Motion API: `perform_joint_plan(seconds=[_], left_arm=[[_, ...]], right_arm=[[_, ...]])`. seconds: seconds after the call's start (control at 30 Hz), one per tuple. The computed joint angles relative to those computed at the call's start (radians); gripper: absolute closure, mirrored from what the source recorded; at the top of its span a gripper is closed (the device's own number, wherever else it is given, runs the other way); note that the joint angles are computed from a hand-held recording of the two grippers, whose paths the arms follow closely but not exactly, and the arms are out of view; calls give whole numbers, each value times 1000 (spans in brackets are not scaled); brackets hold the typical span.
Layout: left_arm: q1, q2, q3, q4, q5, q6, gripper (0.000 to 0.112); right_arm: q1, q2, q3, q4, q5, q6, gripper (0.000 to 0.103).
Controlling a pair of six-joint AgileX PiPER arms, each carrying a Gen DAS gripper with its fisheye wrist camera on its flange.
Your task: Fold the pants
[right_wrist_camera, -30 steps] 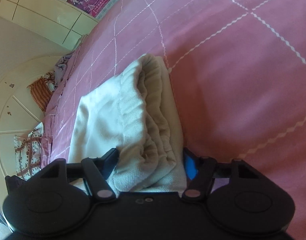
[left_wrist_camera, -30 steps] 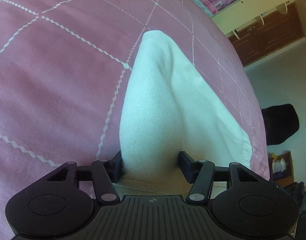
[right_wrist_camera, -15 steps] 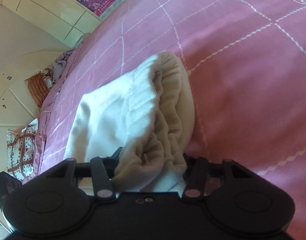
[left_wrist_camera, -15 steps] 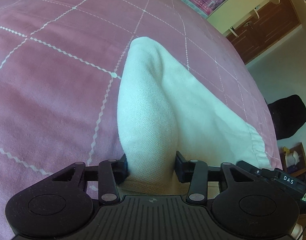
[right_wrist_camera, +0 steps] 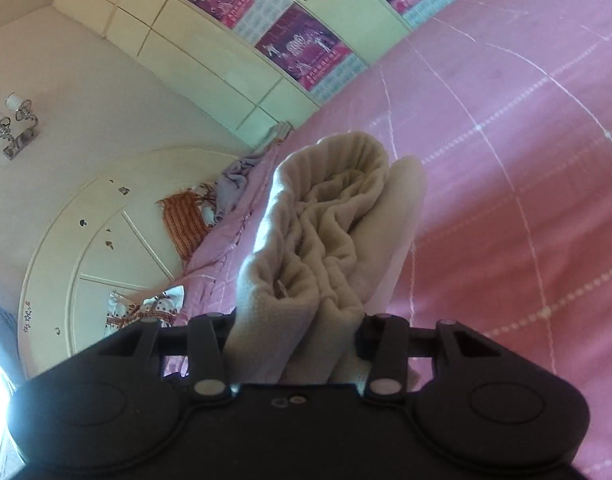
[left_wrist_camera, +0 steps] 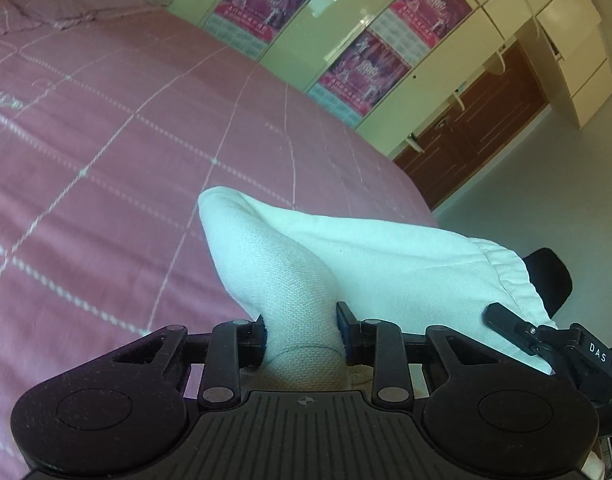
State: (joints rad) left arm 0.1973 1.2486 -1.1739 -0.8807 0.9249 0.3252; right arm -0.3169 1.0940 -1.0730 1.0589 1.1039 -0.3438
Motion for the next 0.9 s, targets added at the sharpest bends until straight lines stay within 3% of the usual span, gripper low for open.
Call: perform_joint_plan(seconds=[0.3,0.5,0.53,0.63,0.7,0.77,0.9], left_arm=[[-135,306,-346,227,-121,-131,82],[-248,380,-277,468,-163,-247,81],[-262,383,-258,507,-163,-263,74],[-300,349,-156,615,-217,-320,51],[-291,336,-134,627,-221,-343,39],[-283,331,-150,636,-189,-366,38],[-378,246,-129,945,-214,-605,38]], right_arm=[[118,301,-242,-43,-175,0,58],[152,425,-170,-125,-258,-9,56],[157,439,-160,-158,-265,7,55],[167,437,-82,-266,-303,49,44],[182,395,-25,-351,-347,75,27],[199,358,2,-429,-378,81,15],[247,275,0,-606,-425,202,14]])
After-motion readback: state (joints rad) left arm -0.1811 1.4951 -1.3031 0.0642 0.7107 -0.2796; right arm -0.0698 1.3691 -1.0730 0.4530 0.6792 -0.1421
